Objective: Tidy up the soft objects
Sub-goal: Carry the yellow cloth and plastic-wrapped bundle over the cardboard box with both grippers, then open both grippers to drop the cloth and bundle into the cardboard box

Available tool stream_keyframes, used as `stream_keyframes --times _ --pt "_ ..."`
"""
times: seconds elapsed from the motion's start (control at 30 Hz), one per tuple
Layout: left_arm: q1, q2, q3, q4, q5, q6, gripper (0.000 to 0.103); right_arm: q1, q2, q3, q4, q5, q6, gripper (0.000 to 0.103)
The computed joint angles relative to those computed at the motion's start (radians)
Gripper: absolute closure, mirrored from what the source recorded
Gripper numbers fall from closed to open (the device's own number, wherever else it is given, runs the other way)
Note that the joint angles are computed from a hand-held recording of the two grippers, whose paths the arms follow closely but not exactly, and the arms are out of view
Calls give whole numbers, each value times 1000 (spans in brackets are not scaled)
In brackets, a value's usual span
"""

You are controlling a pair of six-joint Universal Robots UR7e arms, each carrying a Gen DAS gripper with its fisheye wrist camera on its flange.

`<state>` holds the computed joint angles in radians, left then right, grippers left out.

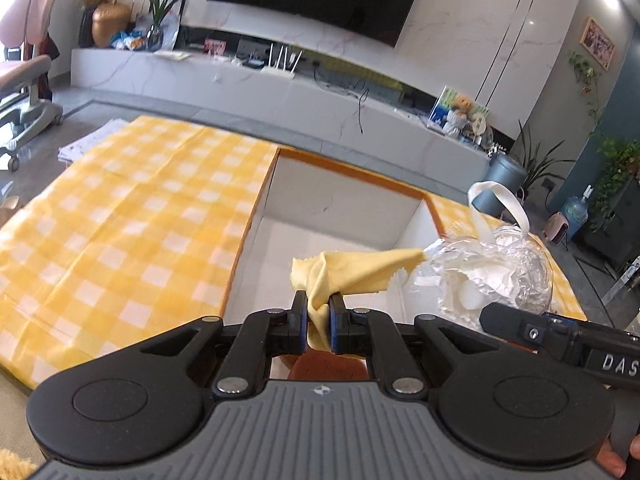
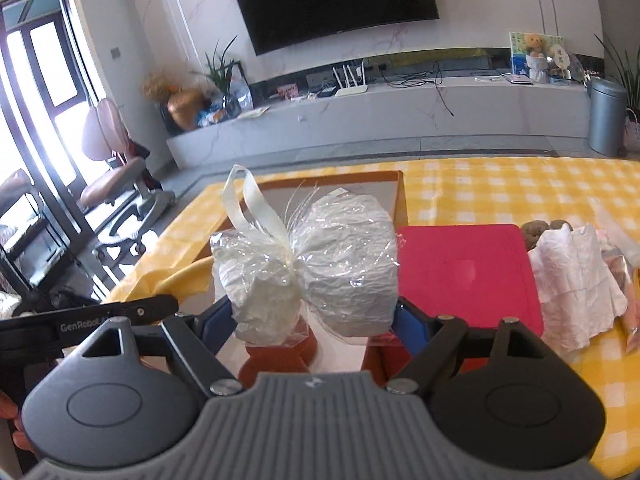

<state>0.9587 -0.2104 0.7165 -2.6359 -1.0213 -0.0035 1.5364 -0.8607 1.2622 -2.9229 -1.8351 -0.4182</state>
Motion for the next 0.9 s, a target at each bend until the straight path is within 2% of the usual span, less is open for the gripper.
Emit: stream_keyframes --times 0.2,0.27,0.37,0.43,0.47,0.5,0.57,0.73,0.83,0.9 --pt "-10 28 -31 36 88 0 92 4 -13 23 3 -16 -60 22" --pt "-17 47 -47 27 142 27 92 6 -15 23 9 -24 -67 22" --pt "-22 61 -60 33 197 46 88 33 13 -17 44 -99 -140 22" --pt "-24 54 -50 35 201 34 79 47 28 -55 87 -134 -228 22" --pt "-24 55 -51 28 201 35 68 53 34 -75 110 -147 -270 22" --pt "-24 53 -49 15 198 41 53 60 42 -96 130 -167 -315 22" --pt "-24 45 -34 -18 180 56 39 72 60 -139 172 -209 -434 22" --pt "-27 42 -23 -59 174 81 33 84 118 -246 287 -285 -755 22" --pt "-26 52 -41 -41 187 89 33 79 165 -362 453 -303 -840 22" --pt "-23 54 -47 -28 187 83 33 77 206 -458 576 -321 -836 22"
